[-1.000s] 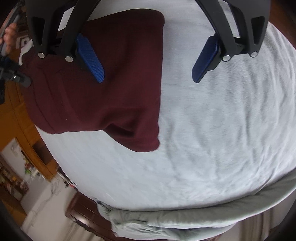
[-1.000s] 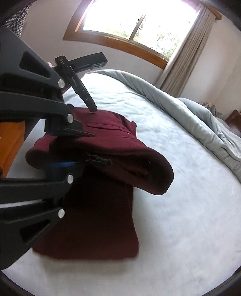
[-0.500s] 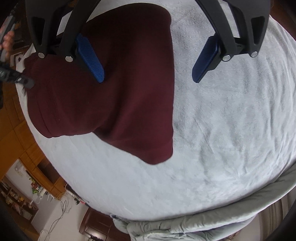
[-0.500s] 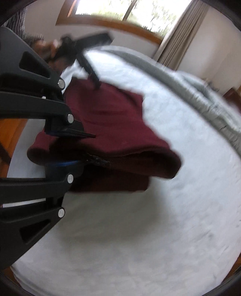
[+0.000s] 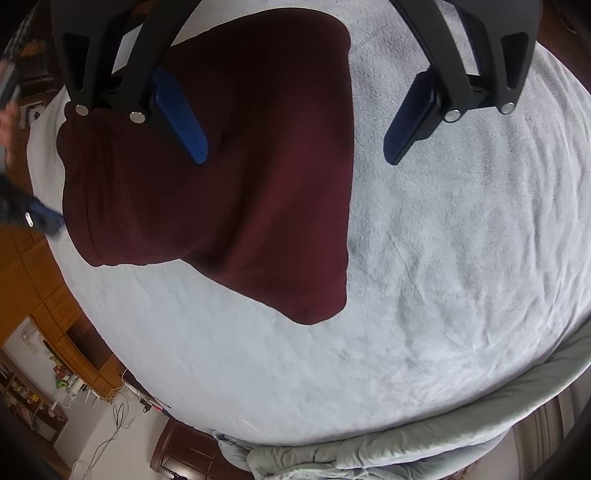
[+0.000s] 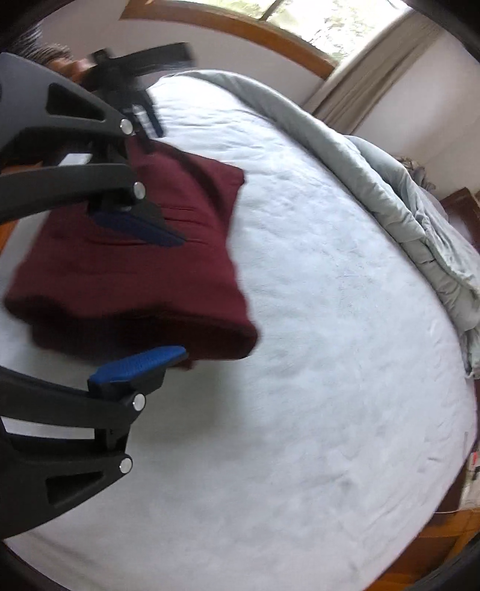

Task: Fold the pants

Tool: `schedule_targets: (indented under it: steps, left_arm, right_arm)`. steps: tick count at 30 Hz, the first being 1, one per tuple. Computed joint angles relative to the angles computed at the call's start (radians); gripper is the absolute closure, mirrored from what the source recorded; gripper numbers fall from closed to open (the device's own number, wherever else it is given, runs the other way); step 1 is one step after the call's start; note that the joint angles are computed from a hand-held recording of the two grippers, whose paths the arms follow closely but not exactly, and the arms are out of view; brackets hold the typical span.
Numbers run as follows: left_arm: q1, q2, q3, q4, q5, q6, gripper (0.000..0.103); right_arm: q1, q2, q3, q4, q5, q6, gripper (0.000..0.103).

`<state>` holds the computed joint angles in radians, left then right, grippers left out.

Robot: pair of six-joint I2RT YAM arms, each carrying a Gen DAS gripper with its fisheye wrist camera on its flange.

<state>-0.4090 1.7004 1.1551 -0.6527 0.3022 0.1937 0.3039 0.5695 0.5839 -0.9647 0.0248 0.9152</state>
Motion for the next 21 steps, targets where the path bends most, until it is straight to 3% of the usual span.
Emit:
schedule_targets:
  steps: [4,6,8,12,18,21]
  left_arm:
    - [0.003,0.015,-0.003,0.007,-0.013,-0.001,0.006]
    - [0.003,0.028,-0.003,0.005,-0.012,-0.002,0.006]
    - [0.0,0.029,-0.013,0.016,-0.016,-0.006,0.006]
    - [0.002,0.04,-0.019,0.03,-0.015,-0.009,0.005]
    - [-0.006,0.045,-0.018,0.039,-0.009,-0.011,0.004]
    - [-0.02,0.053,-0.022,0.047,-0.019,-0.015,0.004]
  right_arm:
    - [-0.241,0.166,-0.045,0.177,-0.155,-0.176,0.045]
    - [-0.328,0.201,-0.072,0.232,-0.243,-0.216,0.059]
    - [-0.409,0.218,-0.107,0.307,-0.368,-0.229,0.086]
    - [-0.406,0.189,-0.093,0.301,-0.359,-0.248,0.094]
    - [-0.447,0.11,-0.085,0.131,-0.309,-0.234,0.097]
    - [-0.427,0.124,-0.163,0.172,-0.297,-0.189,0.097]
